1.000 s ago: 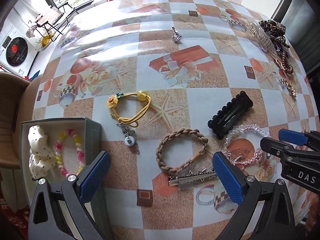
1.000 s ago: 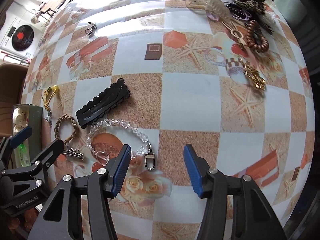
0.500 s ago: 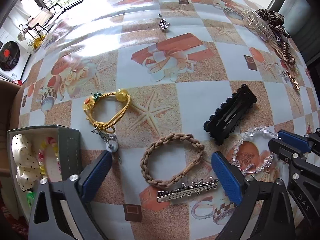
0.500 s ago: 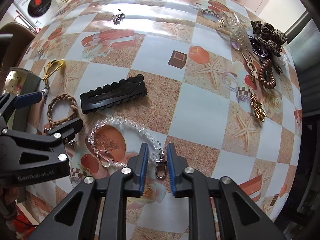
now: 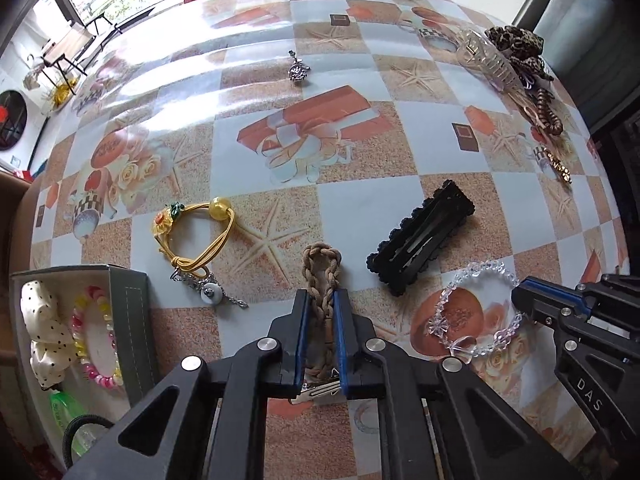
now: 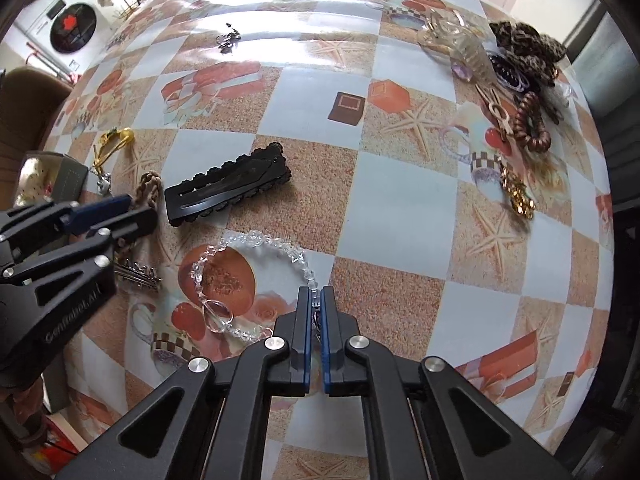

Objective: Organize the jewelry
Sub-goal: 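Close the right tool on the crystal bracelet while the left tool closes at the braided brown bracelet, then grasp the black snap hair clip with the left tool while the right tool holds the crystal bracelet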

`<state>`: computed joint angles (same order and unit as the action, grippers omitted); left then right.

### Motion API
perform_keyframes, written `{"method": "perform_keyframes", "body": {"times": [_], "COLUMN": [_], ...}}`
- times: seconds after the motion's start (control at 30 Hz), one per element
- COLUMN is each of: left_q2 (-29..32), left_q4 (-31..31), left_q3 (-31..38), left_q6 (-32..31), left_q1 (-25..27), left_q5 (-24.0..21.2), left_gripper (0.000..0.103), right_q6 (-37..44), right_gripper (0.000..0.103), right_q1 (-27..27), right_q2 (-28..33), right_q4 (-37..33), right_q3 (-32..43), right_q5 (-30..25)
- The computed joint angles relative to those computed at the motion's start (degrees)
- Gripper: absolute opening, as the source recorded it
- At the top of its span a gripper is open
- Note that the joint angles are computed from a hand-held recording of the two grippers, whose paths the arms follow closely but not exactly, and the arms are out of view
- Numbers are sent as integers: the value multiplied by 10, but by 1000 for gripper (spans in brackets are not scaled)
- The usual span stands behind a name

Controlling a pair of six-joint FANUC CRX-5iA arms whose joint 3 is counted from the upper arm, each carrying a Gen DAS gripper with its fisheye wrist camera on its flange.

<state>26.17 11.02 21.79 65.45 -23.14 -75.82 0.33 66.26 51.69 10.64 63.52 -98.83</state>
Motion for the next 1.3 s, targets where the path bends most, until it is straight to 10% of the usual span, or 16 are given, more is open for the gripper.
{"method": "perform_keyframes", "body": {"times": [0.37, 0.97, 1.0, 1.03, 1.07, 1.3], "left_q2": [-30, -50, -46, -42, -43, -38], "left_q4": [18, -30, -30, -29, -39, -69], "left_q3": [-6, -10, -6, -3, -2, 2], "left_q6": [22, -5, -6, -5, 4, -11], "left_q1": [21, 8, 8, 8, 6, -15], "left_q5": [-20, -16, -20, -24, -19, 28], "left_gripper": [2, 3, 26, 92, 102, 103], "right_q6": [-96, -126, -128, -131, -133, -146], "right_gripper": [4, 4, 4, 4, 4, 4], "right_q1": [17, 33, 32, 33, 33, 33], "right_q2": [-123, -118, -120, -123, -127, -147], "right_q4": [22, 34, 34, 34, 34, 31], "right_q3": [-180, -147, -151, -157, -163, -198], "right_q5": [113, 89, 91, 94, 96, 115]}}
